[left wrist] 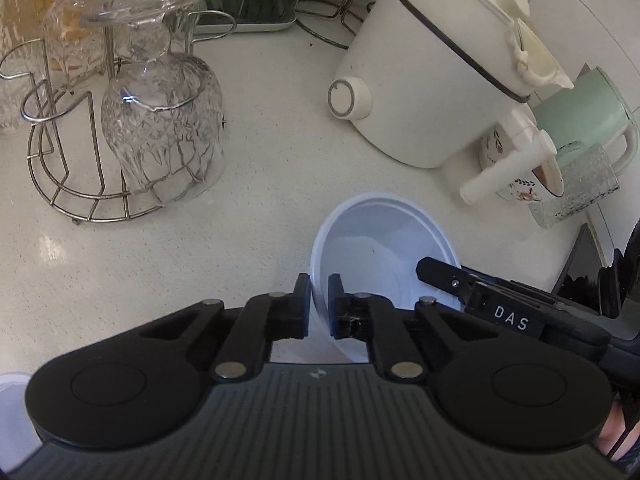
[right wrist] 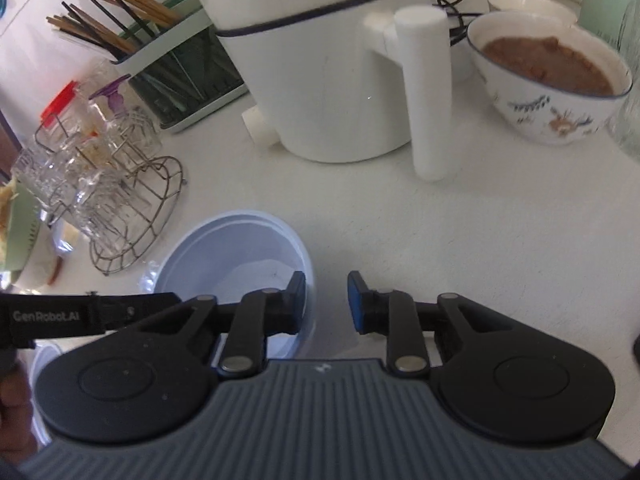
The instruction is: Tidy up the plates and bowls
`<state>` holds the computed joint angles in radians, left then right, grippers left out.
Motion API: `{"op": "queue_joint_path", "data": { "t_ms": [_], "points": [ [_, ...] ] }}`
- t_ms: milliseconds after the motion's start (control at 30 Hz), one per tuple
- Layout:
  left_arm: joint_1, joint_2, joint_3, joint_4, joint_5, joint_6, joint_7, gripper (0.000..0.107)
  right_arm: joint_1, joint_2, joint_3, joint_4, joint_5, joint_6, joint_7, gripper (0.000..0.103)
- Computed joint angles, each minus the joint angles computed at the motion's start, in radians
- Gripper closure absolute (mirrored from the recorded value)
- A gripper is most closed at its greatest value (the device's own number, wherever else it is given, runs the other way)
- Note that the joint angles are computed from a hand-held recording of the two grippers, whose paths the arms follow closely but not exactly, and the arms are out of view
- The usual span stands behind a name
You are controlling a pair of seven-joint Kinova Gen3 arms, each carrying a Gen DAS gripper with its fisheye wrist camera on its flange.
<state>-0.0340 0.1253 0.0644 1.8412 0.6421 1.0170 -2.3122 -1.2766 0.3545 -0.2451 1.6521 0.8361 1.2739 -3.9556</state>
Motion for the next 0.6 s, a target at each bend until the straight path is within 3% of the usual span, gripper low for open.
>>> {"op": "queue_joint_path", "data": {
  "t_ms": [167, 600],
  "points": [
    [-0.014, 0.005, -0.005, 0.005, 0.024, 0.012, -0.015, 0.098, -0.001, 0.006, 0.002, 0.004, 0.017, -0.024, -0.003, 0.086],
    [-0.041, 0.007, -0.013, -0.039, 0.029, 0.08, -0.021, 0.098, -0.015, -0.004, 0.001, -0.008, 0.04, -0.01, -0.039, 0.086]
  ]
}}
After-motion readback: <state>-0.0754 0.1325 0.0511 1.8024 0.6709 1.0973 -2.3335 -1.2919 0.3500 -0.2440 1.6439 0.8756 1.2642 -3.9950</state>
